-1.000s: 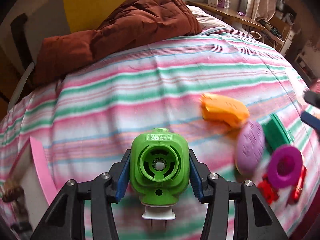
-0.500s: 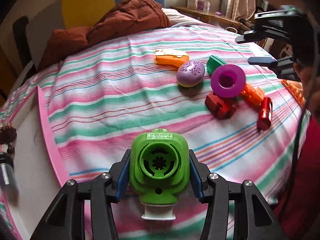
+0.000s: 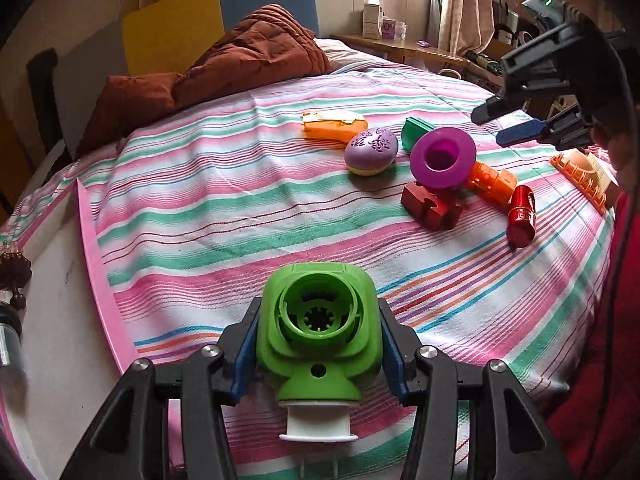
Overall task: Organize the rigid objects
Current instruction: 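Carry the green device toward the tray while the right tool grasps the orange blocks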
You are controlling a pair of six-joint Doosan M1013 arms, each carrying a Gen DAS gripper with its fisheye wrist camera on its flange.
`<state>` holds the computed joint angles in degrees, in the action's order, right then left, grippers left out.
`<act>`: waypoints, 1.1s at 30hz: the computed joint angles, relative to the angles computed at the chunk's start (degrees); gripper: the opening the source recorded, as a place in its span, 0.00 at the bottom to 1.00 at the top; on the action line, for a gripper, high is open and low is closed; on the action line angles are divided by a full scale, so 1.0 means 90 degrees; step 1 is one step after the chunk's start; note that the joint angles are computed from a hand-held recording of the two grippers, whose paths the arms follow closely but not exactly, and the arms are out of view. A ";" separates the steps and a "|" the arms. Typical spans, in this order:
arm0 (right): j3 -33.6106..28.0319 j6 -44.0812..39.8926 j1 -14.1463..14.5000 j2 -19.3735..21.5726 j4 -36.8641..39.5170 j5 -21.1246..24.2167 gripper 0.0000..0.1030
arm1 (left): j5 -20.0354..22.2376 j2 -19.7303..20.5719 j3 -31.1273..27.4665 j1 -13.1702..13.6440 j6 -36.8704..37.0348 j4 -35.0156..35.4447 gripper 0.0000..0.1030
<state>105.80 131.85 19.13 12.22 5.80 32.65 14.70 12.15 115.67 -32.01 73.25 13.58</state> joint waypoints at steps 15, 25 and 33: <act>-0.0463 -0.1382 0.0323 0.0541 -0.0714 0.1205 0.24 | -0.0071 -0.0002 0.0028 0.0001 -0.0003 -0.0016 0.51; -0.0206 -0.1374 0.0304 0.0435 -0.0770 0.0800 0.25 | -0.0095 0.0000 0.0038 -0.0011 -0.0272 0.0236 0.51; -0.0177 -0.1281 0.0383 0.0414 -0.1147 0.0864 0.25 | -0.0075 -0.0007 0.0038 -0.0016 -0.0346 0.0291 0.51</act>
